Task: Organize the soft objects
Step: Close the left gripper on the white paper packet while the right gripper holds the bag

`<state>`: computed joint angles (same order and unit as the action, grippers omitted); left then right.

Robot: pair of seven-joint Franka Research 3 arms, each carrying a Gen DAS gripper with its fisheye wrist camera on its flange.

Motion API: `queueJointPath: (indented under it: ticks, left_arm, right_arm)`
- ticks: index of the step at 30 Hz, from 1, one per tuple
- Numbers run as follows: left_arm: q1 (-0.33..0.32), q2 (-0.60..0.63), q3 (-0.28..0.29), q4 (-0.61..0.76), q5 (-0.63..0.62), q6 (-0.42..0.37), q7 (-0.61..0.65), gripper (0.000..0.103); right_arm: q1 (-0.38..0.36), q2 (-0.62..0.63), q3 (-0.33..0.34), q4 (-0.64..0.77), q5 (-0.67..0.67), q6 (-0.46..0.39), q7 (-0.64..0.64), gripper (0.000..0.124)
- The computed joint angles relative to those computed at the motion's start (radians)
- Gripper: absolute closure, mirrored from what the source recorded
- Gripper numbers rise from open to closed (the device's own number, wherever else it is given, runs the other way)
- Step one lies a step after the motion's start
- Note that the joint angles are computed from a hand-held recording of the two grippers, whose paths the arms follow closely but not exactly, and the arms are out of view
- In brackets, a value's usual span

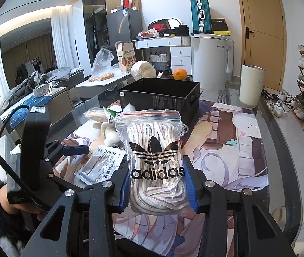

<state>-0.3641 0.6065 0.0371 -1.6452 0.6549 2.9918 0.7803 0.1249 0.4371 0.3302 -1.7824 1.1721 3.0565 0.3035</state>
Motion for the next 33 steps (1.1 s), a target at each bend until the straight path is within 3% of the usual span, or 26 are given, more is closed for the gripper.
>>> queueJointPath:
  ticks: [3, 10, 12, 14, 17, 21, 23, 26, 28, 33]
  left_arm:
    - [0.006, -0.017, 0.008, -0.035, 0.013, 0.045, 0.007, 0.012]
    - [0.021, -0.039, -0.012, -0.076, 0.001, 0.096, 0.071, 0.045]
    - [0.017, -0.042, -0.008, -0.082, -0.01, 0.104, 0.082, 0.047]
    - [0.011, -0.045, 0.002, -0.091, -0.018, 0.127, 0.084, 0.057]
    - [0.053, -0.047, -0.044, -0.1, -0.055, 0.143, 0.138, 0.064]
    - [0.063, -0.058, -0.057, -0.124, -0.093, 0.168, 0.185, 0.069]
    - [0.057, -0.064, -0.046, -0.134, -0.095, 0.184, 0.183, 0.094]
    - [0.123, -0.061, -0.128, -0.138, -0.163, 0.18, 0.26, 0.094]
    - [0.083, -0.061, -0.084, -0.138, -0.166, 0.185, 0.252, 0.094]
    - [0.078, -0.059, -0.081, -0.14, -0.192, 0.199, 0.279, 0.094]
  right_arm:
    - [0.007, 0.004, -0.006, 0.001, -0.017, -0.005, 0.017, 0.081]
    - [0.005, 0.009, 0.002, 0.002, -0.042, -0.011, 0.027, 0.081]
    - [0.005, 0.011, 0.002, 0.004, -0.048, -0.013, 0.032, 0.081]
    - [0.004, 0.014, 0.005, 0.005, -0.05, -0.012, 0.034, 0.081]
    - [0.002, 0.016, 0.007, 0.006, -0.054, -0.012, 0.037, 0.081]
    - [-0.002, 0.019, 0.011, 0.009, -0.056, -0.013, 0.036, 0.081]
    - [-0.006, 0.018, 0.018, 0.008, -0.048, -0.009, 0.029, 0.081]
    - [-0.006, 0.019, 0.02, 0.008, -0.044, -0.009, 0.024, 0.081]
    - [-0.004, 0.018, 0.017, 0.007, -0.047, -0.012, 0.029, 0.081]
    - [-0.003, 0.016, 0.017, 0.005, -0.044, -0.011, 0.028, 0.081]
